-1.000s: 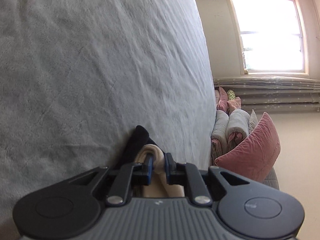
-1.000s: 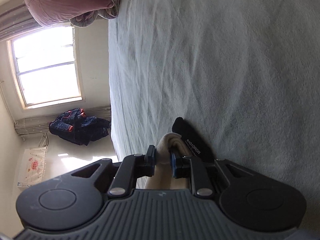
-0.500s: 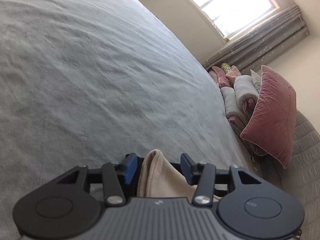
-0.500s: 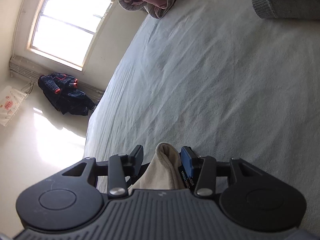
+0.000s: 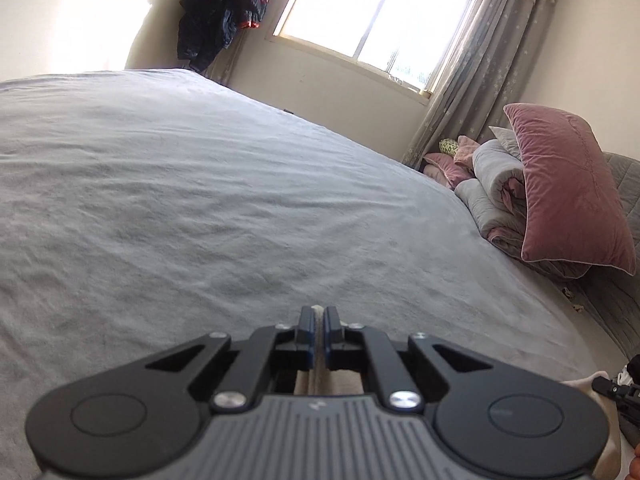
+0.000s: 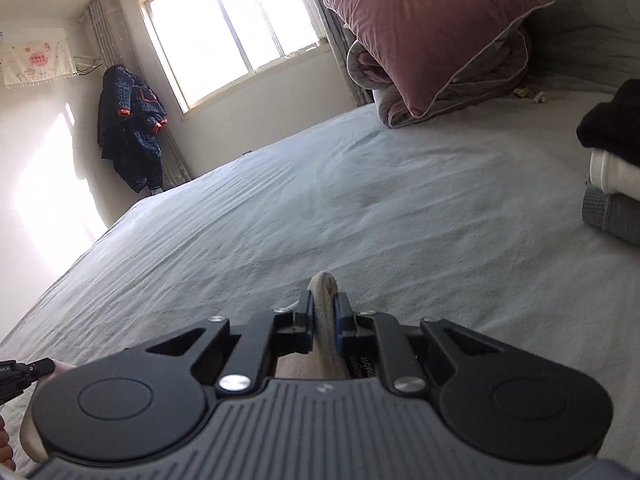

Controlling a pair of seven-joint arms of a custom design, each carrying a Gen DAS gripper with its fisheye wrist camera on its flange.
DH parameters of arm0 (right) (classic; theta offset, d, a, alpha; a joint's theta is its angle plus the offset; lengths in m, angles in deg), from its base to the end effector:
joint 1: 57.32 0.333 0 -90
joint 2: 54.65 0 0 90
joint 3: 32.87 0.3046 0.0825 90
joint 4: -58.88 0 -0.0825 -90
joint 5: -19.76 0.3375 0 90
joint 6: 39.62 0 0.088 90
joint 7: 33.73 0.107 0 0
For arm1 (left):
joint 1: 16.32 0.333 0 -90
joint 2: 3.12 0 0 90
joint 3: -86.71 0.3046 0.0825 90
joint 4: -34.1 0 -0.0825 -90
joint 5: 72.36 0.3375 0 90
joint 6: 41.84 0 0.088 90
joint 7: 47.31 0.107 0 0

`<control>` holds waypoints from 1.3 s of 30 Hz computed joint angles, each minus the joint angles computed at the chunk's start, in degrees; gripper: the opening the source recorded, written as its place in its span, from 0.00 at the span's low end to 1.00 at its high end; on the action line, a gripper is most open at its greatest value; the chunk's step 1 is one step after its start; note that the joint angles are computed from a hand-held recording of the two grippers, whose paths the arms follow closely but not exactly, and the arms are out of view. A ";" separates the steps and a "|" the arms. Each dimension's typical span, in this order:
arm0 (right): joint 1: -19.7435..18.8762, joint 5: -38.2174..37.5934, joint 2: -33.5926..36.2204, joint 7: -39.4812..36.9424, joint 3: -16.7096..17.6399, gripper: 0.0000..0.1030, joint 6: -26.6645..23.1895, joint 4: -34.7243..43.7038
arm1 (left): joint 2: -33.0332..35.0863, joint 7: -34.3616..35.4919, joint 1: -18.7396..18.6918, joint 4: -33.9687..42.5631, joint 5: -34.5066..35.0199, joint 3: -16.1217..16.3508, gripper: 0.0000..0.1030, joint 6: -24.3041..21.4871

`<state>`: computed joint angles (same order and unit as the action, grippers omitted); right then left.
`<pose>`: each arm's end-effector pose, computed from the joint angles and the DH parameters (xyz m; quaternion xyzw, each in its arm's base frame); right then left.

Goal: Fold clothes

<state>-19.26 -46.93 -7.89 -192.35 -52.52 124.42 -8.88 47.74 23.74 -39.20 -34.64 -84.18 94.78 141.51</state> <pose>0.6491 0.3668 0.3913 -0.4705 0.6906 -0.2998 0.4602 0.7237 -0.2194 0.4016 -0.6465 0.5473 -0.4765 0.2353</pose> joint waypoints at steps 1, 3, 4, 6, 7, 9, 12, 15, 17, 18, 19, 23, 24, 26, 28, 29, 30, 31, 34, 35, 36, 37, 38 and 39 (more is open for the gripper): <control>-0.53 0.95 1.18 -2.78 0.68 0.12 -1.41 1.90 | 0.67 -1.15 -1.43 0.73 -0.20 2.49 0.04 -0.29; -1.69 3.76 3.94 -9.29 2.21 0.12 -4.27 6.19 | 2.77 -3.54 -3.70 3.77 0.48 6.98 0.04 -3.17; -2.92 6.82 5.86 -14.70 4.14 0.12 -6.11 8.93 | 4.31 -4.82 -4.61 6.05 1.75 9.14 0.04 -5.56; -4.70 12.94 10.13 -25.06 7.15 0.12 -10.18 15.17 | 7.04 -6.34 -5.47 9.95 4.64 11.78 0.04 -9.60; -5.22 15.56 11.74 -29.38 8.36 0.12 -12.14 17.46 | 8.06 -6.75 -5.68 11.18 6.04 12.54 0.05 -10.76; -5.84 20.12 13.85 -35.61 10.06 0.12 -15.38 20.73 | 9.60 -7.50 -5.70 13.46 8.45 13.32 0.05 -12.96; -4.69 22.53 12.62 -37.68 8.65 0.15 -16.61 19.41 | 7.93 -8.99 -5.14 12.59 10.19 12.22 0.13 -14.74; -2.35 22.48 8.58 -35.05 5.62 0.36 -15.77 13.51 | 3.62 -12.79 -5.58 7.09 11.03 11.98 0.29 -14.10; -0.68 20.87 4.48 -29.68 3.73 0.44 -13.58 7.22 | 0.03 -15.25 -5.17 3.23 10.80 10.73 0.42 -15.34; -0.19 20.22 2.59 -27.45 3.42 0.49 -12.91 4.56 | -1.79 -15.69 -3.97 2.08 10.14 8.73 0.44 -17.59; -0.25 20.24 0.65 -26.16 3.96 0.50 -12.52 2.10 | -3.57 -15.38 -1.77 1.26 8.74 5.45 0.44 -20.43; -2.92 23.00 -6.91 -23.67 8.17 0.53 -9.99 -7.11 | -9.81 -13.52 9.25 -3.36 -0.29 -8.84 0.46 -28.64; -3.84 24.34 -8.77 -22.91 9.33 0.54 -9.17 -9.44 | -11.20 -13.10 11.87 -5.14 -2.79 -12.08 0.49 -29.24; -5.55 27.19 -12.12 -20.87 11.30 0.56 -7.16 -13.92 | -13.66 -11.82 16.03 -9.00 -7.52 -17.32 0.55 -28.82; -6.94 30.40 -14.95 -18.99 13.08 0.57 -5.90 -17.73 | -16.08 -10.07 18.89 -13.27 -12.79 -21.35 0.61 -27.20; -7.40 32.00 -16.02 -17.99 13.87 0.59 -5.63 -19.29 | -16.87 -8.93 19.95 -14.91 -15.38 -23.02 0.66 -26.37; -7.83 33.60 -16.84 -17.12 14.69 0.60 -5.35 -20.70 | -17.34 -7.63 20.78 -16.15 -17.82 -24.47 0.70 -25.63; -8.38 35.36 -17.47 -16.55 15.65 0.61 -4.90 -21.99 | -17.78 -6.21 21.62 -17.31 -20.40 -25.90 0.71 -24.95; -9.60 39.98 -18.16 -15.16 17.92 0.62 -0.94 -25.46 | -18.13 -5.67 21.51 -19.80 -25.23 -26.91 0.72 -24.34; -9.06 40.43 -17.85 -13.36 17.36 0.62 1.91 -26.44 | -18.11 -5.87 21.26 -20.64 -26.68 -27.08 0.72 -23.69; -7.84 40.39 -17.28 -10.55 15.90 0.62 5.03 -27.22 | -18.02 -6.19 20.96 -21.52 -28.16 -27.27 0.70 -22.62; -5.64 39.82 -16.51 -7.14 13.18 0.62 7.90 -27.62 | -17.96 -6.27 20.56 -22.55 -29.70 -27.55 0.70 -20.39; -1.95 38.34 -15.38 -2.68 8.46 0.62 10.23 -27.45 | -17.88 -5.95 20.15 -23.68 -31.39 -28.06 0.66 -16.82; 1.85 36.22 -14.10 2.05 3.46 0.58 11.90 -26.96 | -17.89 -6.82 18.82 -24.77 -31.71 -27.34 0.50 -13.00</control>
